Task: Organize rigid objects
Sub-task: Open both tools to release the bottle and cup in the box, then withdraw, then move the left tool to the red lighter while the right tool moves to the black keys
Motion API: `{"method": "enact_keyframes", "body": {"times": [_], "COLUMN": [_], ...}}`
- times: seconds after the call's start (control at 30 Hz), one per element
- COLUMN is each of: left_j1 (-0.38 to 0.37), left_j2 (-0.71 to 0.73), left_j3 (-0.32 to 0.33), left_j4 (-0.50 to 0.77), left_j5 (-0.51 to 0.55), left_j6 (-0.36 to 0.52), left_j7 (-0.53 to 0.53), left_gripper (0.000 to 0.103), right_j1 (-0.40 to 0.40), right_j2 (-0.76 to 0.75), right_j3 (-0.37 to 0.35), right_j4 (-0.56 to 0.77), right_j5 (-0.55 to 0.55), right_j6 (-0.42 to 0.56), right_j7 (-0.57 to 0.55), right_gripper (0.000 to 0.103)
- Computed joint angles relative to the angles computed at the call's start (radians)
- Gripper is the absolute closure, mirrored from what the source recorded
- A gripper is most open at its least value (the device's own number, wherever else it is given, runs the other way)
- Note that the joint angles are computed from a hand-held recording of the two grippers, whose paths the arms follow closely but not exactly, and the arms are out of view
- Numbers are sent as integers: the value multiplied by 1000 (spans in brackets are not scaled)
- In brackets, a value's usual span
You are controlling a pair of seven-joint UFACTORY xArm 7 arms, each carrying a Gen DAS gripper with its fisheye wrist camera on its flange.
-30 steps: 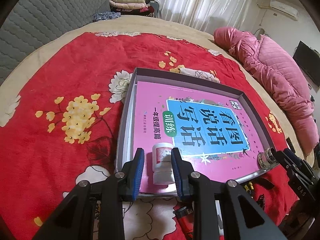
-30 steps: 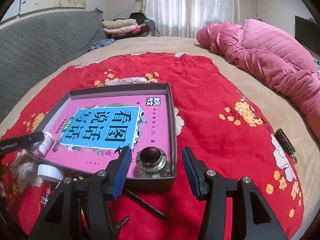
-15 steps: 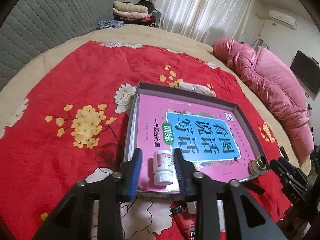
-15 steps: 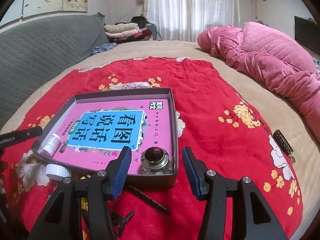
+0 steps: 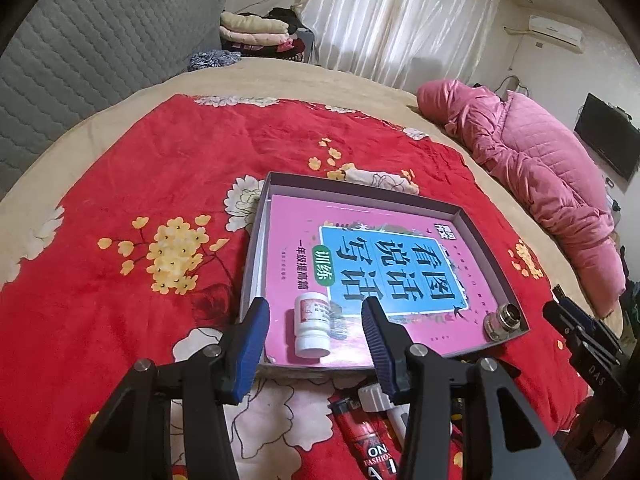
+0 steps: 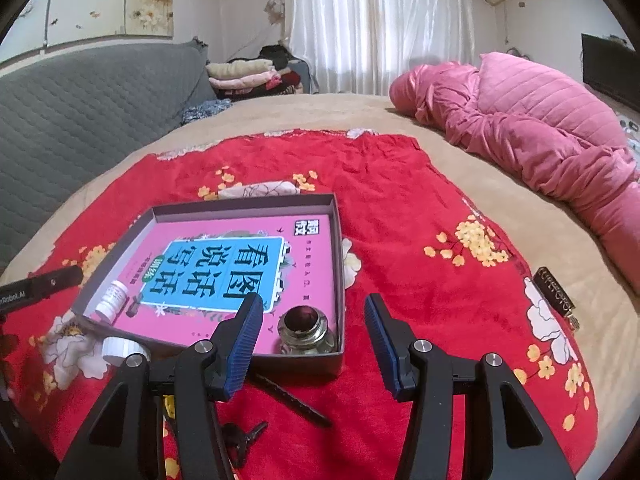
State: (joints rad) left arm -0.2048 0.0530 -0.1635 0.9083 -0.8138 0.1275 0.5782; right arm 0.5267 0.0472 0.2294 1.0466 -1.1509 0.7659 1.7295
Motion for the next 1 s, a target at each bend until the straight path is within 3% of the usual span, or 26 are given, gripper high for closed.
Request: {"method": "enact_keyframes", "body": {"times": [0.57,1.0], "left_j1": [-44,-75], "left_j2": [-68,-132], "left_j3": [38,70], "left_j4": [-62,-130], "left_j5": [63,153], "left_j6": [21,63], "left_j7": [-42,-109], "left_gripper": [55,55], "right_j1": [4,20], "right_j2": [-48,-52], "right_j3": [34,52], "right_j4": [-32,-57], "right_j5": [23,123], "right_j6": [-11,-89], "right_j7": [-41,-135], "right_gripper": [48,48]}}
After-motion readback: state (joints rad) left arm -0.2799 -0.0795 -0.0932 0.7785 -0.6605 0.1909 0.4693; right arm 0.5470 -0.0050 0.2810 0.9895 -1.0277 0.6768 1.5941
